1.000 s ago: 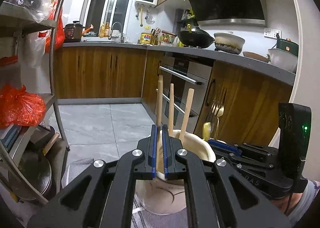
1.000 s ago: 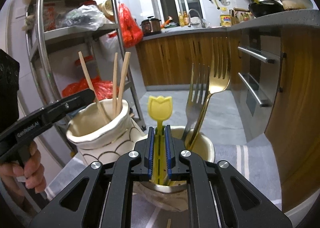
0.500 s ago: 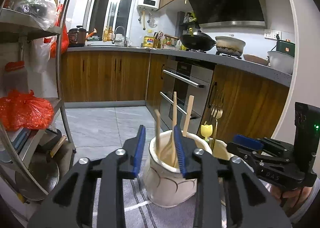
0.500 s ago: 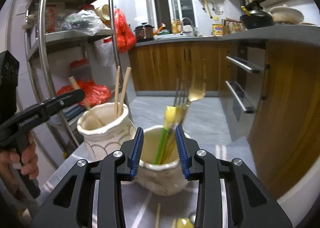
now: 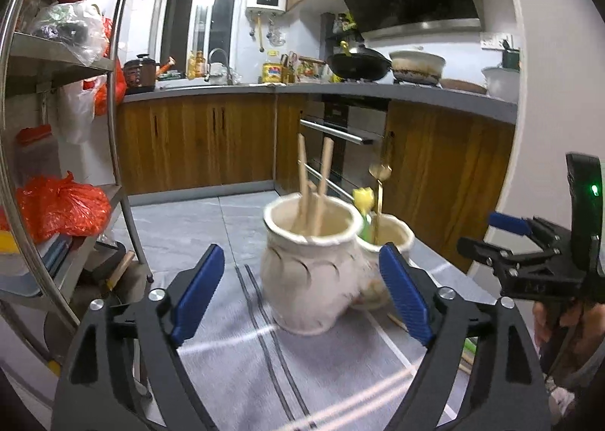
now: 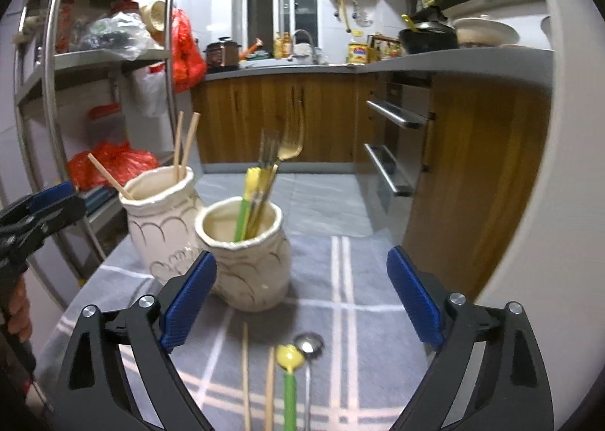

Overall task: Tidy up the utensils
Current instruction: 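Withdraw both open tools from the holder back over the cloth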

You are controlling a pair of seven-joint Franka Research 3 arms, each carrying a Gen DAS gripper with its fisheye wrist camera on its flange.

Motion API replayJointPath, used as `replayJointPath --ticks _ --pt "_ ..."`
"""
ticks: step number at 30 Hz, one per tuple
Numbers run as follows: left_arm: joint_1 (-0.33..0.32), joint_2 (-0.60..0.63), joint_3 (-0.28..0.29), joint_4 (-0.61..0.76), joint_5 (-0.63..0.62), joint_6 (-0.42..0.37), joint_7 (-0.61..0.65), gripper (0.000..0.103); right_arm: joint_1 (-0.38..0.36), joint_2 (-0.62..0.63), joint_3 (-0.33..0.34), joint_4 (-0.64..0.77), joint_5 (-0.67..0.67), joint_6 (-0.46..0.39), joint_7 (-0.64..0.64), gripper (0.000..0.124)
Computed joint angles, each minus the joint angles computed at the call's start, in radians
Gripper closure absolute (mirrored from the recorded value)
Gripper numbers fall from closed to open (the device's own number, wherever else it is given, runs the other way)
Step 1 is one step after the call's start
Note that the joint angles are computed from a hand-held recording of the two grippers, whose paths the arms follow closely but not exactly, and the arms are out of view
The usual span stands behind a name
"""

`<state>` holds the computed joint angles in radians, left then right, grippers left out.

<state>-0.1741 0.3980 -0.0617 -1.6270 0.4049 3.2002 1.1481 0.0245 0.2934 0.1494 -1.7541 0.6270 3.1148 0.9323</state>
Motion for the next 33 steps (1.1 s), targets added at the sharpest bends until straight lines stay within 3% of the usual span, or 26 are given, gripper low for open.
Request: replayJointPath --ticks 5,16,20,25,32,33 --pt "0.071 -0.011 -0.110 -0.037 -0.042 -0.029 0.051 0.015 0.009 -0.021 -0.022 -0.034 -0.012 -0.001 0.028 0.031" --pt "0.022 -0.007 -0.089 -0.057 -0.053 -0.066 0.072 0.011 0.015 -0.044 -0.061 -0.077 -0.031 -0.061 0.062 0.026" --pt "0.022 -0.001 -0.095 -0.054 -0.052 -0.083 0.083 0.011 0.076 -0.049 -0.150 -0.106 -0.162 -0.075 0.169 0.026" --pt "0.025 0.005 -0.107 -0.056 -0.058 -0.094 0.102 0.010 0.040 -0.060 -0.117 -0.133 -0.167 -0.090 0.134 0.026" --pt "0.043 0.009 -0.137 -0.064 -0.079 -0.101 0.145 0.010 0.139 -0.048 -0.244 -0.151 -0.395 -0.085 0.312 0.026" --pt "0.042 0.009 -0.139 -0.064 -0.082 -0.105 0.149 0.010 0.133 -0.044 -0.238 -0.148 -0.406 -0.092 0.316 0.026"
